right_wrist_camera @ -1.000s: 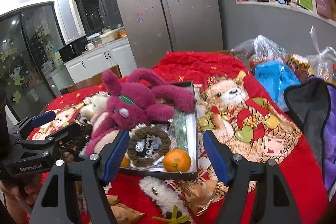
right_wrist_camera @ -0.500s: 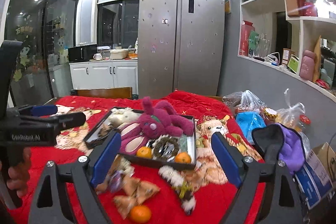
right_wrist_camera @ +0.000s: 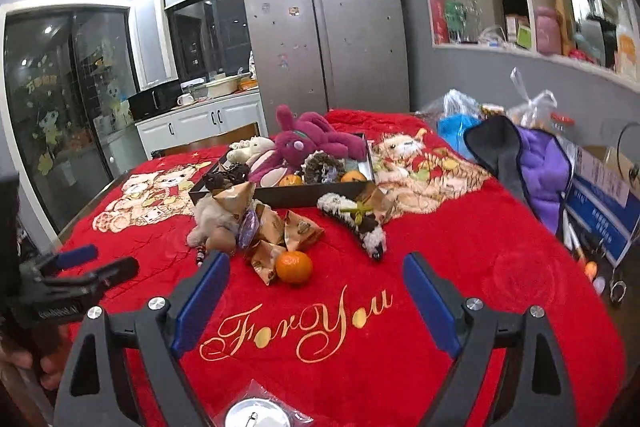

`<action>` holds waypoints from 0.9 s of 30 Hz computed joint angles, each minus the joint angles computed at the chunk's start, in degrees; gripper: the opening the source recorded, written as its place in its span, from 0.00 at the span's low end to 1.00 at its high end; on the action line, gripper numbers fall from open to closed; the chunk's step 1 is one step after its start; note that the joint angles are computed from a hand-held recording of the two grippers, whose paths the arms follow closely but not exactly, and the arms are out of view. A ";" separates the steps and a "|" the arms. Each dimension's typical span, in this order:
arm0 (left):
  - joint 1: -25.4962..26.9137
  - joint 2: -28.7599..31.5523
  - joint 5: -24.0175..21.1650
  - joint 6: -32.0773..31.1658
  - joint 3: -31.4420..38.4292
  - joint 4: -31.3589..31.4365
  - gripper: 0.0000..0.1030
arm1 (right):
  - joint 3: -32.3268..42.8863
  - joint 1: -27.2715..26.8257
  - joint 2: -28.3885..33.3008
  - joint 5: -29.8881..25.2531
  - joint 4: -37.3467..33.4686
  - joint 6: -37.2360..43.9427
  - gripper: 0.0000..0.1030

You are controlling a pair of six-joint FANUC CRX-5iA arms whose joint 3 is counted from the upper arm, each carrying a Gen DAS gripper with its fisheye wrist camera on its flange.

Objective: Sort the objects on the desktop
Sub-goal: 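Withdraw both open grippers from the tray back toward the loose items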

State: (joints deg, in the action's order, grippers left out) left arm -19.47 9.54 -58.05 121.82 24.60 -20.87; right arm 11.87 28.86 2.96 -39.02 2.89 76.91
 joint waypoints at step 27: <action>7.66 13.74 0.50 -11.98 9.98 13.97 0.99 | 16.37 -1.14 15.72 -12.03 -7.05 8.72 0.88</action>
